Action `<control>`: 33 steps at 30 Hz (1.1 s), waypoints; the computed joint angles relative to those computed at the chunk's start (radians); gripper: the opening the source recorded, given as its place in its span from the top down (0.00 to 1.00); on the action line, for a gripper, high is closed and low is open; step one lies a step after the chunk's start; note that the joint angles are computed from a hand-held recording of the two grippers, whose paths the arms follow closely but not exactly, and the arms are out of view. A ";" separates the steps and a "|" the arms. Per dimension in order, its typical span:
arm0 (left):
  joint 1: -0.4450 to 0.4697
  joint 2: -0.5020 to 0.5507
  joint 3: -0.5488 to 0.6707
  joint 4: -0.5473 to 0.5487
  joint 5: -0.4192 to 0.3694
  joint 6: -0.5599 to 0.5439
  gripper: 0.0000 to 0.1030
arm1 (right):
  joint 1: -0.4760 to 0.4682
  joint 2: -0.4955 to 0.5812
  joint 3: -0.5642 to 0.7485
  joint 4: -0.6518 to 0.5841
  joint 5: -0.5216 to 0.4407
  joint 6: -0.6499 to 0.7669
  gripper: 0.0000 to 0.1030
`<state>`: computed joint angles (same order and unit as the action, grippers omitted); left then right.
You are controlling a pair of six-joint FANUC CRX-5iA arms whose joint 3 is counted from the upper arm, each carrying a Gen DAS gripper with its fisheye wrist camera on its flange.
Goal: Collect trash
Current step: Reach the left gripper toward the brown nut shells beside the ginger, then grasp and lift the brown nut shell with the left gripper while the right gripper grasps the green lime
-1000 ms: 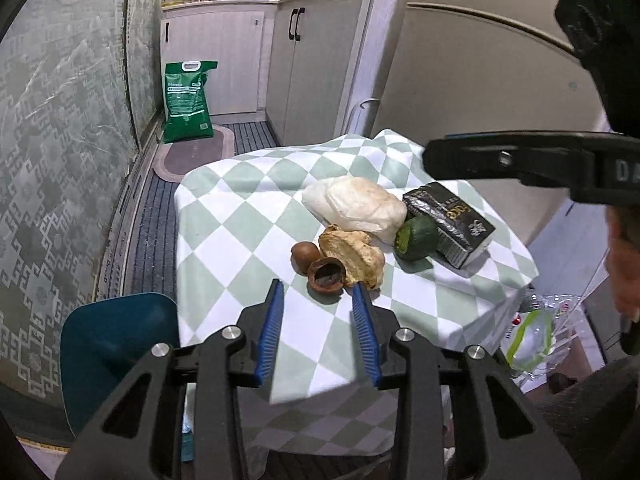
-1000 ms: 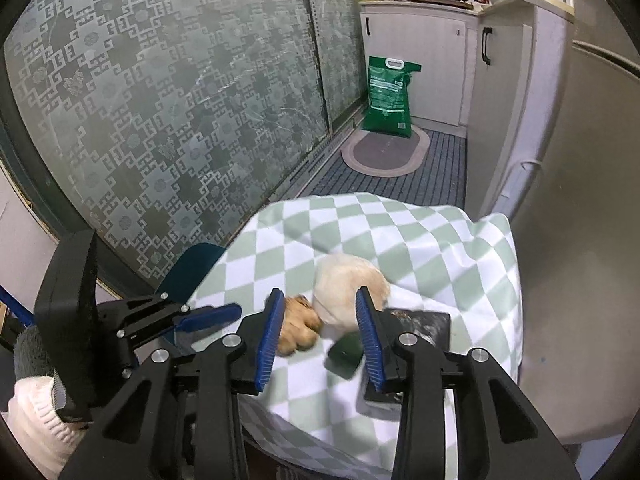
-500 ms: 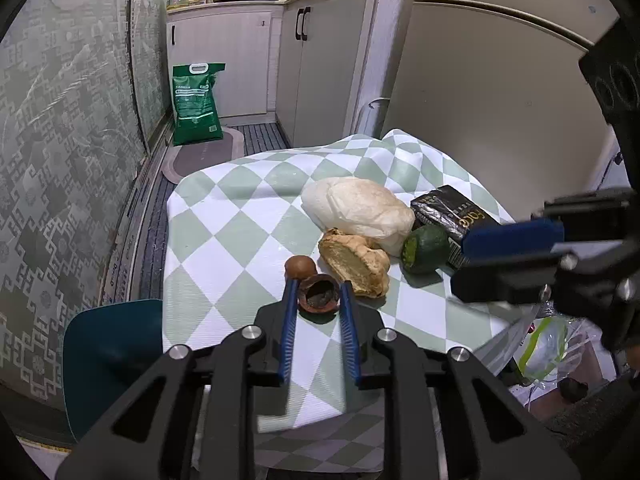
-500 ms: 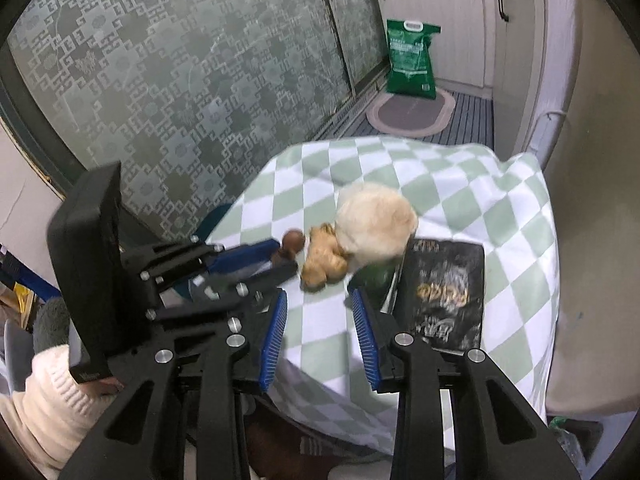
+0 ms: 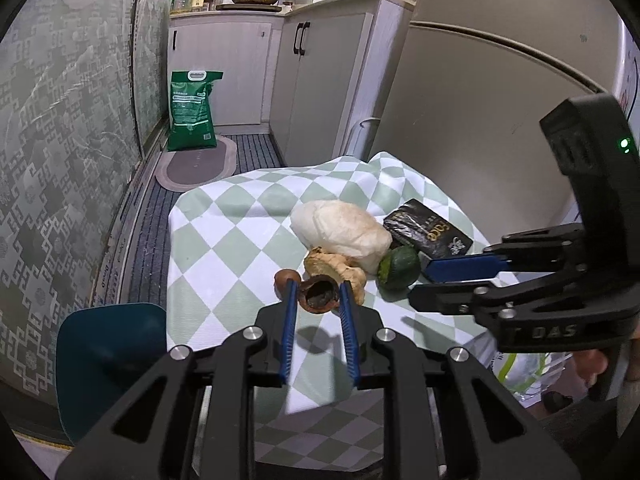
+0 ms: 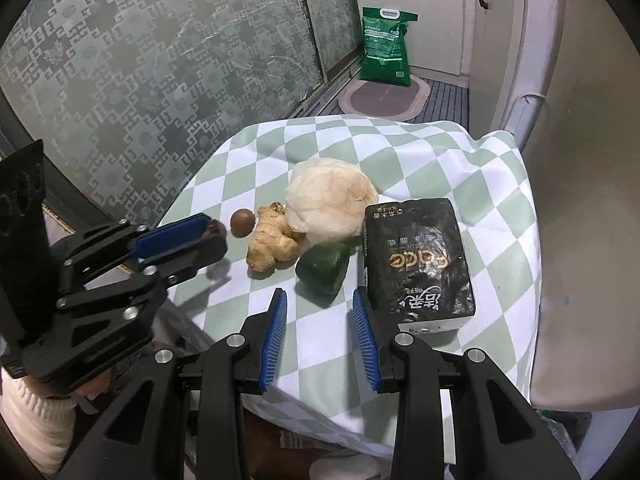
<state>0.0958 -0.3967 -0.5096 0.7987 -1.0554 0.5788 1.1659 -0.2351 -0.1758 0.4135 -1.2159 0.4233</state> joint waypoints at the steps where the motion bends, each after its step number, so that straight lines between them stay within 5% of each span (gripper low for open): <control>1: 0.002 0.001 0.001 0.003 -0.004 0.000 0.78 | -0.002 0.003 -0.001 0.001 0.004 -0.001 0.66; 13: 0.057 -0.008 0.003 0.042 -0.055 -0.022 0.78 | -0.012 0.069 0.021 0.056 -0.020 0.000 0.61; 16: 0.078 -0.011 0.005 0.055 -0.066 -0.024 0.78 | -0.016 0.081 0.026 0.065 -0.025 -0.005 0.73; 33: 0.207 -0.013 0.029 0.052 -0.055 0.021 0.78 | 0.013 0.104 0.106 0.115 0.013 0.015 0.73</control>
<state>0.3030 -0.4101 -0.4810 0.8509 -1.1105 0.6000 1.1793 -0.1314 -0.0702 0.5287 -1.2026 0.4386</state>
